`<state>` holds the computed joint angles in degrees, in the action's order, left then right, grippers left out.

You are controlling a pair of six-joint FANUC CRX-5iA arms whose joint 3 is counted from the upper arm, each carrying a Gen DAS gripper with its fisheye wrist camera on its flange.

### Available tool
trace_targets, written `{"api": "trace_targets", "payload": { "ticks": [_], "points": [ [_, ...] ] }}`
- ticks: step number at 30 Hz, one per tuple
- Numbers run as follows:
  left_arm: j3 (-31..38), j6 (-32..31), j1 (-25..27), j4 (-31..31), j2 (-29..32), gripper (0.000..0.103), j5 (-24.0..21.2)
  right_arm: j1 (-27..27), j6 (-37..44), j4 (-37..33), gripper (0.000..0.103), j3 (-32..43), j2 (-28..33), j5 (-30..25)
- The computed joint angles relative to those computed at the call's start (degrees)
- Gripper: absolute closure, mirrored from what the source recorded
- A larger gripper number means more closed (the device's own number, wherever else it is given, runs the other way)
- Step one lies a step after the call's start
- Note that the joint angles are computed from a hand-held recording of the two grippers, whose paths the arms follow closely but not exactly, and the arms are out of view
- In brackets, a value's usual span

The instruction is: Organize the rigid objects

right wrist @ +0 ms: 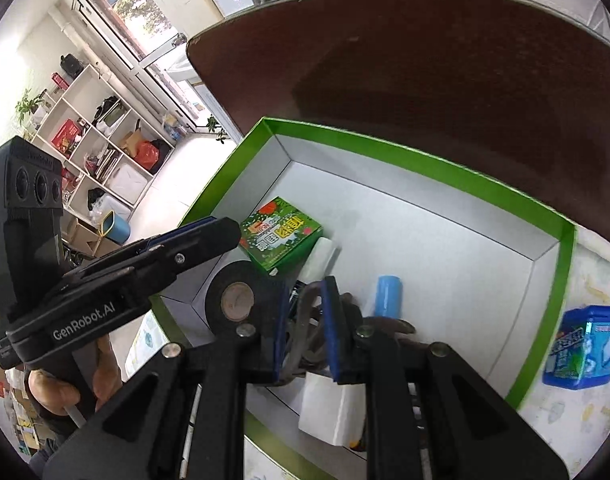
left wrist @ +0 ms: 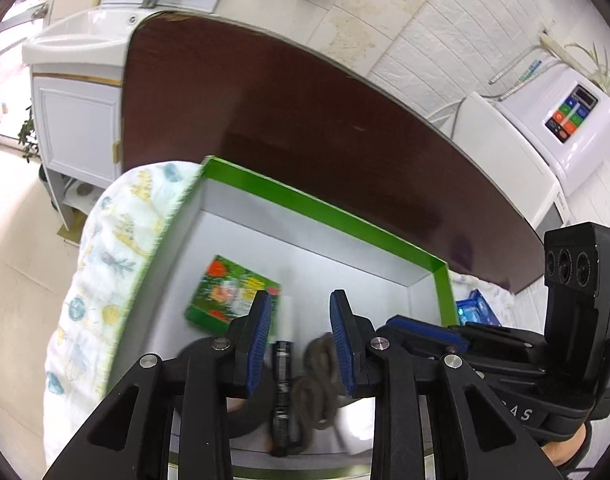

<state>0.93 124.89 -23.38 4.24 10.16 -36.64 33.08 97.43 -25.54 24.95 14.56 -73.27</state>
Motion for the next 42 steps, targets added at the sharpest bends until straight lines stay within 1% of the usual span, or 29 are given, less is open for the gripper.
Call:
{"api": "trace_targets", "payload": {
  "ticks": [2, 5, 9, 11, 12, 13, 14, 15, 16, 19, 21, 24, 26, 29, 32, 34, 35, 38, 40, 42],
  "points": [
    [2.3, -0.2, -1.2, -0.2, 1.2, 0.074, -0.7, -1.5, 0.1, -0.5, 0.086, -0.2, -0.7, 0.2],
    [8.0, -0.6, -3.6, -0.9, 4.4, 0.074, -2.9, -4.6, 0.7, -1.4, 0.086, -1.0, -2.2, 0.7],
    [16.5, -3.3, -6.7, 0.5, 10.3, 0.074, -5.9, -9.8, 0.6, -2.1, 0.085, -1.7, -3.4, 1.3],
    [22.1, -4.7, -8.1, 1.8, 14.4, 0.074, -8.5, -12.7, -0.5, -2.5, 0.085, -1.8, -3.2, 1.2],
    [25.2, -5.4, -8.7, 3.1, 16.7, 0.072, -10.0, -14.4, -1.1, -2.7, 0.085, -1.8, -3.0, 1.0],
    [27.8, -6.1, -9.1, 4.6, 18.8, 0.069, -11.4, -15.6, -1.6, -2.8, 0.085, -1.7, -2.7, 0.7],
    [30.5, -6.9, -9.4, 6.3, 21.0, 0.062, -12.7, -17.1, -1.7, -3.1, 0.085, -1.6, -2.4, 0.2],
    [33.3, -7.5, -9.7, 8.0, 23.3, 0.059, -14.3, -18.7, -1.9, -3.5, 0.085, -1.7, -2.1, -0.1],
    [36.2, -7.6, -10.1, 8.7, 25.3, 0.059, -16.1, -19.8, -2.1, -4.0, 0.085, -1.9, -1.9, -0.3],
    [47.2, -5.4, -11.4, 7.0, 31.9, 0.059, -23.5, -23.3, -1.7, -6.7, 0.085, -1.8, -1.0, -2.1],
    [51.1, -3.8, -11.7, 6.3, 34.4, 0.059, -26.6, -24.7, -1.0, -8.1, 0.085, -1.6, -0.4, -3.2],
    [54.9, -0.7, -11.9, 5.2, 36.8, 0.059, -29.7, -25.8, -0.2, -10.0, 0.084, -1.1, 0.6, -4.4],
    [56.7, 1.0, -12.0, 4.4, 37.8, 0.059, -31.4, -26.2, 0.8, -11.4, 0.082, -0.3, 1.6, -5.6],
    [58.4, 2.5, -11.9, 4.3, 39.0, 0.059, -33.4, -26.4, 1.8, -13.2, 0.075, 1.5, 3.3, -6.9],
    [59.7, 4.6, -12.0, 3.4, 39.7, 0.059, -34.7, -25.9, 1.9, -13.8, 0.075, 2.7, 4.5, -7.4],
    [59.3, 4.9, -11.7, 4.0, 39.8, 0.06, -34.9, -25.8, 1.5, -14.0, 0.075, 3.5, 5.4, -7.8],
    [57.9, 4.8, -11.5, 4.6, 39.2, 0.06, -34.0, -25.8, 1.3, -14.2, 0.075, 3.8, 5.8, -8.1],
    [54.4, 3.6, -11.1, 6.7, 37.7, 0.067, -31.4, -26.3, 2.1, -16.0, 0.075, 4.5, 6.5, -9.1],
    [53.4, 3.6, -11.2, 6.0, 37.1, 0.069, -30.5, -26.2, 2.3, -16.4, 0.075, 4.5, 6.6, -9.2],
    [50.9, 3.2, -11.2, 6.1, 35.9, 0.072, -28.3, -25.9, 2.4, -16.2, 0.075, 4.2, 6.4, -8.6]
  ]
}}
